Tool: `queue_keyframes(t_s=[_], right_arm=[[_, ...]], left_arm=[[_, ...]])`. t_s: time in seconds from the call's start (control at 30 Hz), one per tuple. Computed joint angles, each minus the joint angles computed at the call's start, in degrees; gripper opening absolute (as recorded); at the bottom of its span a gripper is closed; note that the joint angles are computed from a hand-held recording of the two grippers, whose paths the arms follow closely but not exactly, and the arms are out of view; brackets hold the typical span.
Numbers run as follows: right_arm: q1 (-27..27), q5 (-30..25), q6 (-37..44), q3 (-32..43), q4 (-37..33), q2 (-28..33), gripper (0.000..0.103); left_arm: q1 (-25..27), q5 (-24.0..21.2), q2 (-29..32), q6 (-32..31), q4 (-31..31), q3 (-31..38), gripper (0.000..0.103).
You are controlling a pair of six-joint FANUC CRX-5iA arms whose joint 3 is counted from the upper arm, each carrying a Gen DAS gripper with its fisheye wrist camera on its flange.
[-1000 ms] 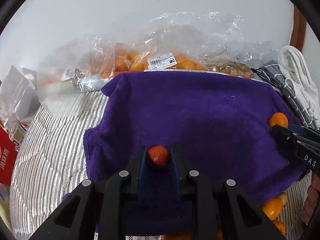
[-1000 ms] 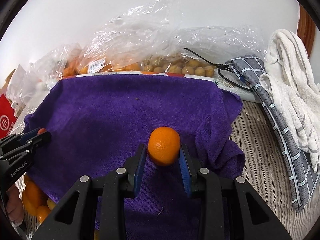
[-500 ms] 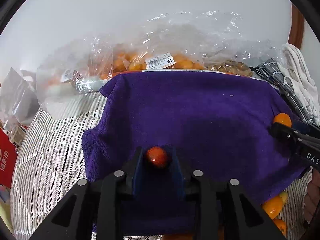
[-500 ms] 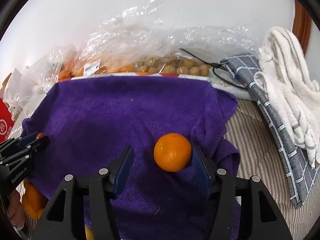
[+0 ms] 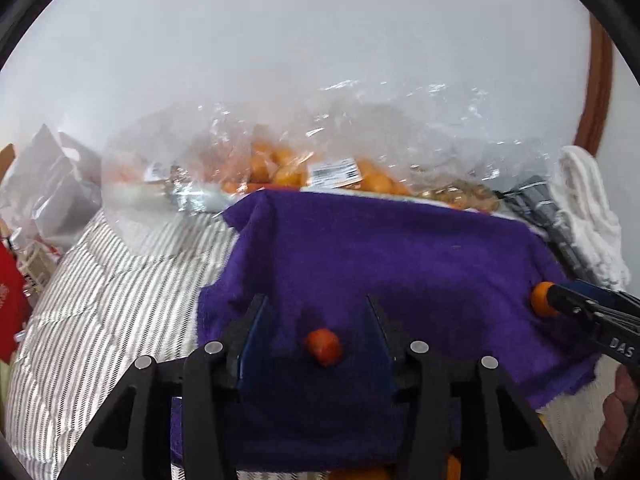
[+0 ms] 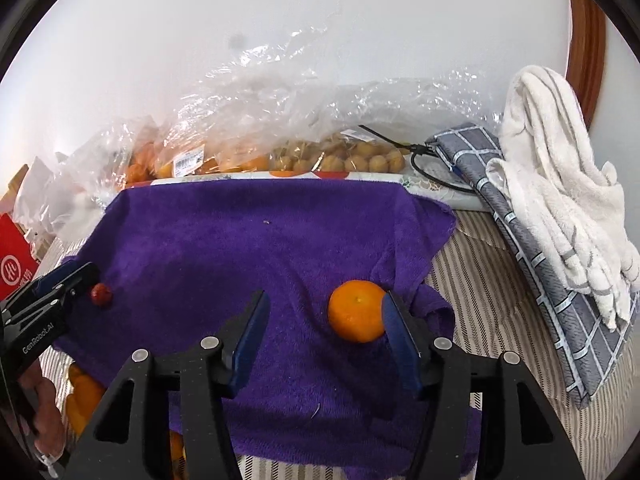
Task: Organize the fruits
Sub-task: 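Carry the orange and tomato over the purple towel with both grippers, then open both grippers to drop the orange and tomato onto the towel, then grasp a yellow-green fruit with the right gripper while the left grasps a tangerine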
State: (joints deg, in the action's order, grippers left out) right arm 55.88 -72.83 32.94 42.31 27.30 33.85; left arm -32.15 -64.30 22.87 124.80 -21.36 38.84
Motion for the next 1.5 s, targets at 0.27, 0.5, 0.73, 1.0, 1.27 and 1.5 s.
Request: queue_keyframes(t_s=[0.27,0.5,0.73,1.0,1.27,1.5], right_arm=[[1.2,0.7,1.5,0.9,-0.9,-1.5,0.059],[4.9,1.7,0.3,-6.4,-0.6,-7.3,0.049],[7.0,3.1,2.4,-10.6,-4.4,-9.7,0.034],[5.9,5.2,5.0,-10.5,-10.2,-8.8,0.031],[5.2,9.5,4.5,-13.6,-11.2,-10.6,0.022],[5.4,9.8,-0.1,-19.4,-7.0,-14.5,0.022]], left_arm=[[0.1,4.0,-5.1,1.7,0.4,-5.7,0.045],[1.6,5.3,-14.2,3.3,4.4,-18.0,0.045],[1.7,5.1,-19.7,4.3,5.0,-24.5,0.045],[1.5,3.5,-19.6,4.8,4.7,-24.4,0.049],[1.3,2.6,-18.6,3.6,5.1,-23.5,0.05],[2.8,0.6,-16.4,-1.7,10.9,-22.7,0.05]])
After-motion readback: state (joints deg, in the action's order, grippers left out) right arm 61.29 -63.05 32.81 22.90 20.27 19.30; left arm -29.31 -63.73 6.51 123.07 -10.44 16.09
